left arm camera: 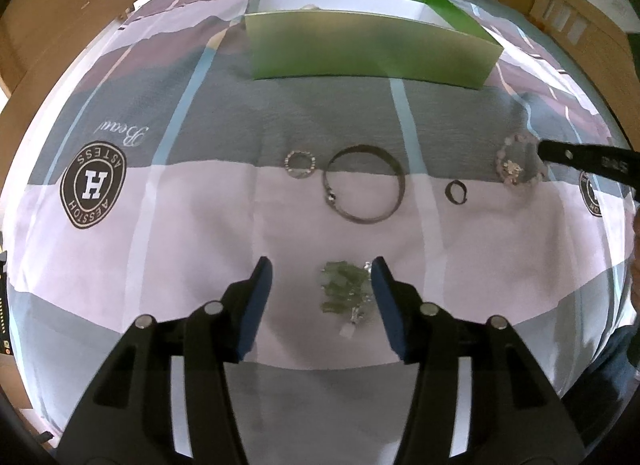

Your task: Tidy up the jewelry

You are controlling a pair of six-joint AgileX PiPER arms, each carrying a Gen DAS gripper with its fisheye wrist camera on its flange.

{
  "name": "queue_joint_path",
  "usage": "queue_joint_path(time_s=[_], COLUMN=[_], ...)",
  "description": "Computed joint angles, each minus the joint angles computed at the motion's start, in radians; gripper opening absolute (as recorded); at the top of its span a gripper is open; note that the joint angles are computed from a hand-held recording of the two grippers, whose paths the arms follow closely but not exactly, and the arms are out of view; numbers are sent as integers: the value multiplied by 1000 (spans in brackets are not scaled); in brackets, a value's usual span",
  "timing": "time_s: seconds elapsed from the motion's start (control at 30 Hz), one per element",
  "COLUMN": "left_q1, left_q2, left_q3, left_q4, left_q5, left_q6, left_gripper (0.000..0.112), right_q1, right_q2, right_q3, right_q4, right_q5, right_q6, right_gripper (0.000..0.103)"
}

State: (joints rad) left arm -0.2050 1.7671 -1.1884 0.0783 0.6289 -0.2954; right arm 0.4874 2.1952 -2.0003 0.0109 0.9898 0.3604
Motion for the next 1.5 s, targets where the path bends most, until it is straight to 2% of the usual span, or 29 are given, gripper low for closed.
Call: queue_joint_path(time_s=[0.13, 0.23, 0.37, 0.4, 0.47, 0.5, 0.63, 0.73, 0.83, 1.03, 1.07, 1.17, 1.23, 1.3, 1.33, 1.37, 1.4, 1.43, 1.5], left_q1=[0, -11, -25, -27, -28, -27, -19, -13, -15, -48, -56, -74, -79, -81, -76, -75, -74, -74, -73], left_q2=[-6, -12, -26, -32, -46, -50, -49, -34, -31, -7, 5, 48, 50, 51, 53, 55, 56, 55, 52], left_q3=[4, 6, 14, 20, 34, 41, 55, 52, 53, 44, 38, 16, 24, 24, 20, 16, 13, 12, 11], left_q4=[-3, 18, 45, 49, 60, 62, 73, 79, 64, 24, 23, 43, 66, 66, 43, 36, 35, 34, 36], left_q5=[-4, -3, -2, -3, -8, -13, -21, -23, -29, -42, -44, -36, -58, -69, -68, -65, -63, -63, -60], left_q6=[-2, -22, -34, -34, -33, -33, -40, -44, -28, 26, 29, 0, -30, -28, -12, -9, -9, -10, -12], left_gripper=[56, 56, 56, 57, 59, 61, 64, 64, 64, 64, 61, 44, 39, 23, 20, 19, 18, 18, 17], right_q1=[7, 28, 63, 76, 98, 106, 131, 162, 159, 163, 166, 166, 163, 161, 157, 153, 147, 145, 141], right_q2=[-94, -107, -57, -49, -46, -48, -53, -47, -60, -46, -38, -26, -27, -29, -31, -36, -41, -43, -51], right_q3=[138, 168, 142, 142, 159, 166, 194, 206, 239, 234, 225, 221, 234, 249, 253, 263, 269, 270, 279], right_q4=[96, 138, 33, -20, -108, -124, -160, -236, -219, -216, -221, -219, -220, -219, -212, -198, -184, -174, -160], right_q5=[-60, -68, -33, -24, -24, -24, -39, -49, -85, -78, -74, -86, -115, -139, -148, -163, -170, -171, -177], right_q6=[-77, -117, -54, -21, 25, 34, 59, 124, 143, 138, 140, 137, 145, 143, 135, 122, 105, 96, 92], right_gripper=[8, 8, 8, 13, 33, 37, 42, 42, 42, 42, 42, 42, 42, 42, 38, 20, 12, 8, 8])
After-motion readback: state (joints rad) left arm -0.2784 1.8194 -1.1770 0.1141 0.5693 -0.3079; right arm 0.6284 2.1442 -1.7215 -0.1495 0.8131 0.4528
